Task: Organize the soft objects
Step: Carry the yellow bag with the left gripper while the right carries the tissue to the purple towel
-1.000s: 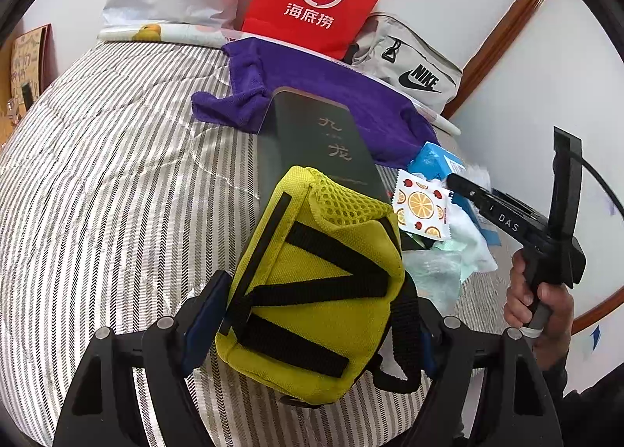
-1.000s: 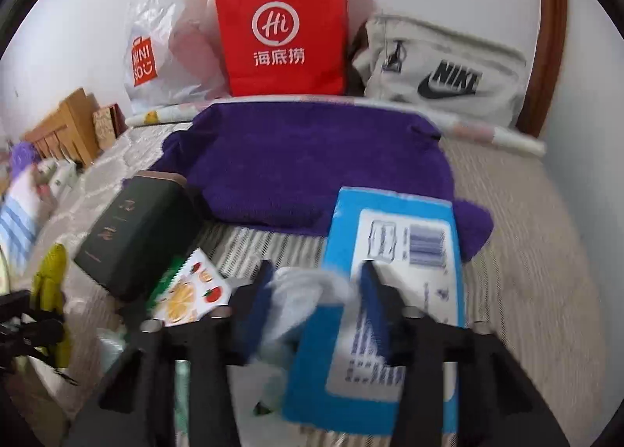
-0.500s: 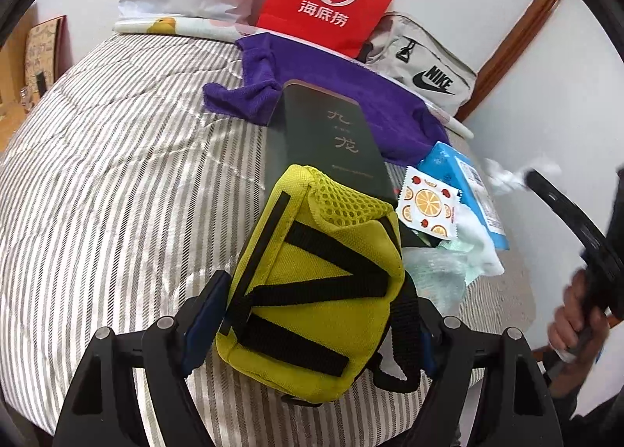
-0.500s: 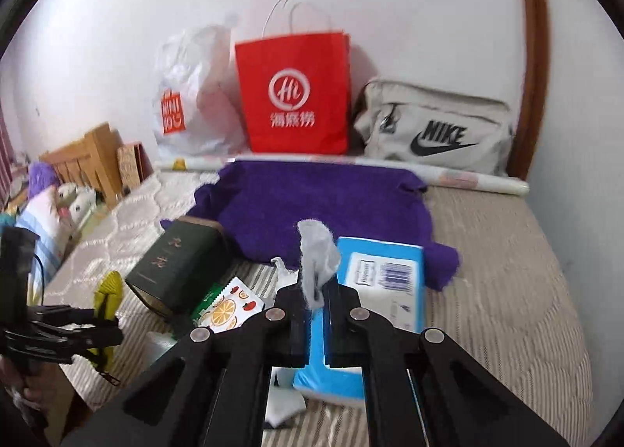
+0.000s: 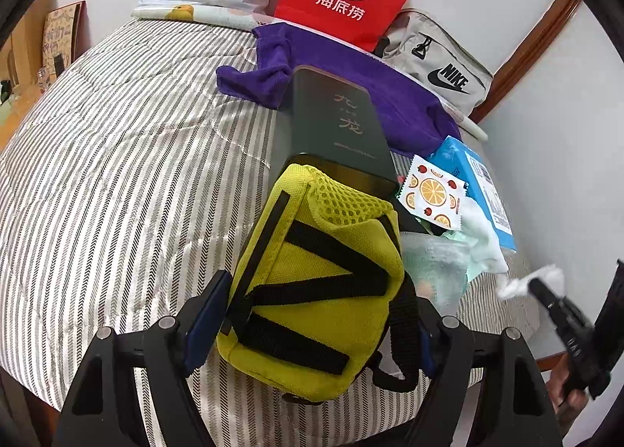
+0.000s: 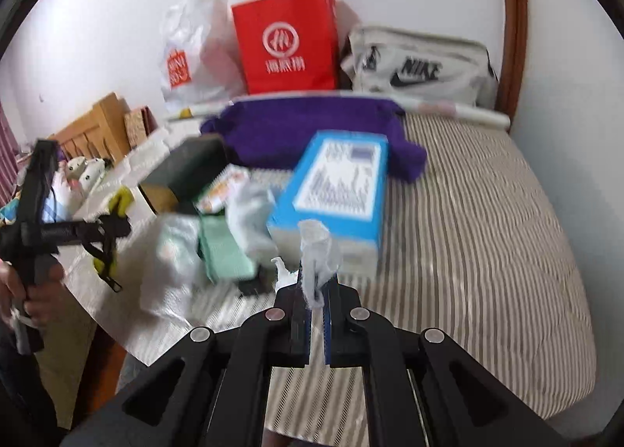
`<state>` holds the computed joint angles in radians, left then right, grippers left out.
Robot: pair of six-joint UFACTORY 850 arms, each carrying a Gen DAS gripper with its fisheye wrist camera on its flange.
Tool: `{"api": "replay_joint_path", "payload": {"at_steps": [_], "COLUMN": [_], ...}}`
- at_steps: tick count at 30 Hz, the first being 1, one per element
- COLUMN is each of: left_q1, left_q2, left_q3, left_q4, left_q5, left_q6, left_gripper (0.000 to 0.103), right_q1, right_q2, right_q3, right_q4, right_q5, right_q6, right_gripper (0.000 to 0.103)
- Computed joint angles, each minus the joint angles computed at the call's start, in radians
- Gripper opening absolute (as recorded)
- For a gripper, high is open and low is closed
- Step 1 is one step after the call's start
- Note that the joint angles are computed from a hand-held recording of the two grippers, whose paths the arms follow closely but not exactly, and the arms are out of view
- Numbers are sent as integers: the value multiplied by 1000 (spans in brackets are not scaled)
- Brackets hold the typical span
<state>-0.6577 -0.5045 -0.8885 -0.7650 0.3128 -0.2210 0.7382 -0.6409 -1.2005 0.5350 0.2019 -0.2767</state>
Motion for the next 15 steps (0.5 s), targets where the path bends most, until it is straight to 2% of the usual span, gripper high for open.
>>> {"api": "replay_joint_path", "payload": {"at_steps": [2, 5, 7, 11, 15], "left_q1": [-4, -7, -12, -18, -11], "left_q2": [9, 30, 48, 80, 96], "left_q3": [1, 6, 8, -2, -24], "left_q4": [-23, -41, -80, -239, -318], "left_q5": [-7, -16, -16, -11, -16], "left_q6": [18, 32, 72, 237, 339], "left_gripper": [77, 77, 77, 77, 77], "right_q1": [-4, -6, -9, -21, -28], "right_q2": [-15, -33, -34, -15, 0], "right_q3": [-2, -16, -17, -11, -19], "right_q4": [6, 161, 193, 59, -60], "right_q5": [-9, -22, -30, -30, -38], "right_q6": [1, -144, -173, -43, 62], "right_gripper": [5, 5, 5, 5, 5]}}
